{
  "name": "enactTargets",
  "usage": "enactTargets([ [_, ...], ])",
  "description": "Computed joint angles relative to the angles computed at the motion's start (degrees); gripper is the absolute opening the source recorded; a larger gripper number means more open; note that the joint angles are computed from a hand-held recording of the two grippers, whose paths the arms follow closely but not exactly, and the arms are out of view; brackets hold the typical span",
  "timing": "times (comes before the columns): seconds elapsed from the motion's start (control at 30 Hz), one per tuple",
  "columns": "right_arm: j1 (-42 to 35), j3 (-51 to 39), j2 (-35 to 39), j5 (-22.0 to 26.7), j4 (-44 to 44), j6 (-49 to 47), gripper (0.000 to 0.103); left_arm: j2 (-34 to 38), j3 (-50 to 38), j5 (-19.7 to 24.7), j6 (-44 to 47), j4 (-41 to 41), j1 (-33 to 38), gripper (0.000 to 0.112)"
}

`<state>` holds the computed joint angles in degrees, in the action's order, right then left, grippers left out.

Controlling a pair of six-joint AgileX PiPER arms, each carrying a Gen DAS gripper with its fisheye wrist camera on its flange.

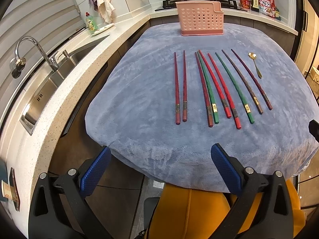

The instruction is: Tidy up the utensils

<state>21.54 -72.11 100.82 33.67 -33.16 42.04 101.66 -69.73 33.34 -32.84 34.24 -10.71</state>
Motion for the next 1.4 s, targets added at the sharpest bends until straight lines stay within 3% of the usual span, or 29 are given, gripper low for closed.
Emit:
enactTargets([
  [1.4, -0.35, -0.36, 0.38, -0.05, 0.93, -0.83, 0.096, 0.44, -0.23, 0.30, -0.65, 0.76, -0.42, 0.096],
])
